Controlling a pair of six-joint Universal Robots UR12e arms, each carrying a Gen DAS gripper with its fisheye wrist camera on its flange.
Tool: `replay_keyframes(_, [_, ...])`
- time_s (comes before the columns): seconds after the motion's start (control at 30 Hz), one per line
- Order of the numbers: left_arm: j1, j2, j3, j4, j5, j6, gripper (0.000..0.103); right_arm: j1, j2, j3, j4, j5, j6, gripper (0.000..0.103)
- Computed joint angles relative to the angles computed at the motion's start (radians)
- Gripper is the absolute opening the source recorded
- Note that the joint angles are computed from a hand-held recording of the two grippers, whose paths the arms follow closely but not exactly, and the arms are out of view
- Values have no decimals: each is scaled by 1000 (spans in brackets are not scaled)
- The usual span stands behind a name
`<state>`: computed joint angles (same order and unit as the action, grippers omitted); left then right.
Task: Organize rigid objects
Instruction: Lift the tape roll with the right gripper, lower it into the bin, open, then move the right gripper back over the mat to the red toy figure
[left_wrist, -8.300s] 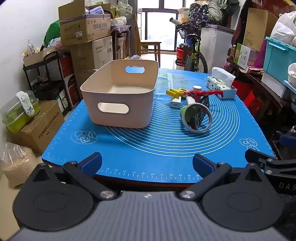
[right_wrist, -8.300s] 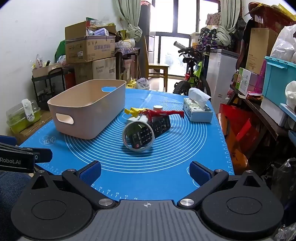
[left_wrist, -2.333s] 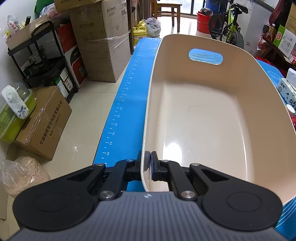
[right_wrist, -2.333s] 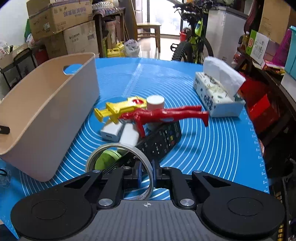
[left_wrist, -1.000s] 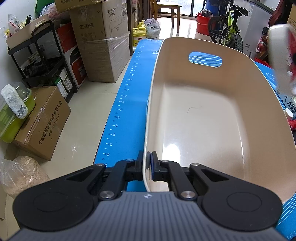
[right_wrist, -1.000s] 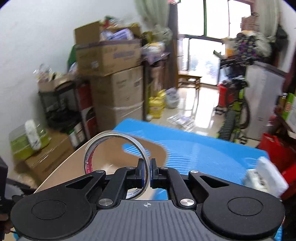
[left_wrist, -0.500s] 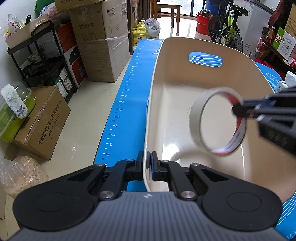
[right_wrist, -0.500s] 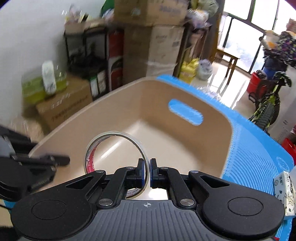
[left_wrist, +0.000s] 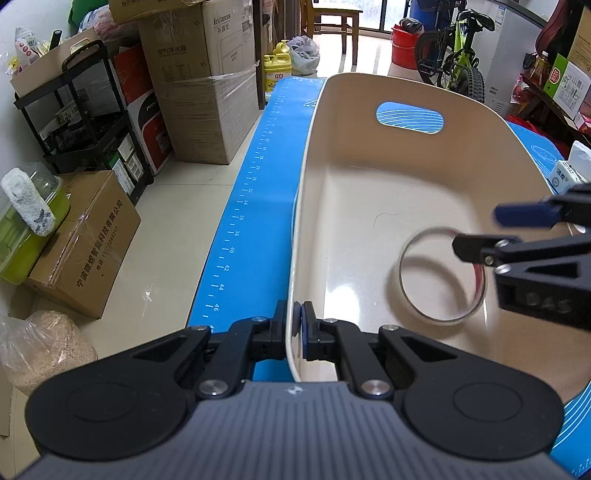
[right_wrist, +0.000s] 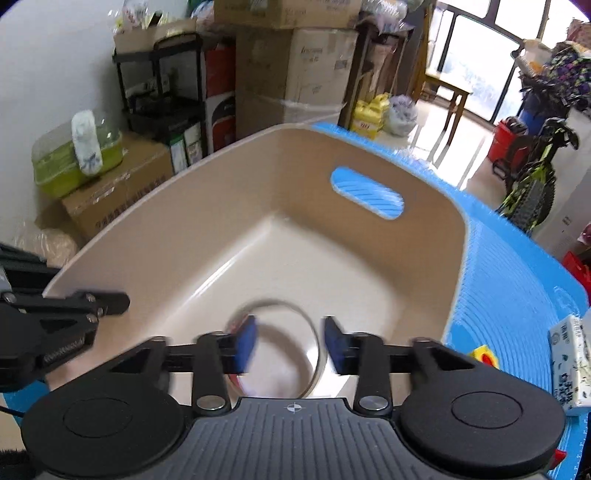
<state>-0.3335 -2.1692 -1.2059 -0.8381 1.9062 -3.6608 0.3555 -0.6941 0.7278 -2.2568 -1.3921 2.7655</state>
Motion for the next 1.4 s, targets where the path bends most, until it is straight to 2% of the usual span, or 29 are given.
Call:
replay_keyframes(0.1, [0, 0, 0, 0, 0, 1, 8, -10, -27, 50, -80, 12, 19, 66])
replay_keyframes(0.27, [0, 1, -1, 0, -1, 0, 8, -33, -59, 96, -160, 22, 77, 71])
replay_keyframes(0.6, [1, 1, -1, -1, -3, -1, 9, -81, -99, 153, -230, -50, 172, 79])
replay_keyframes(0.97, [2, 2, -3, 3, -8, -2, 9, -129, -119, 220, -182, -192, 294, 79])
replay_keyframes(1.13, [4, 4, -6, 6, -13, -3, 9, -144, -114, 232, -129, -207, 352, 79])
replay_keyframes(1.27, [4, 5, -6, 5, -12, -2, 9, -141, -109, 235, -111, -259, 278, 79])
replay_keyframes(1.37, [4, 5, -6, 5, -11, -1, 9, -148, -107, 230, -95, -227, 238, 80])
replay_keyframes(1.4, [4, 5, -7, 5, -10, -1, 9, -147, -101, 221, -83, -239, 215, 80])
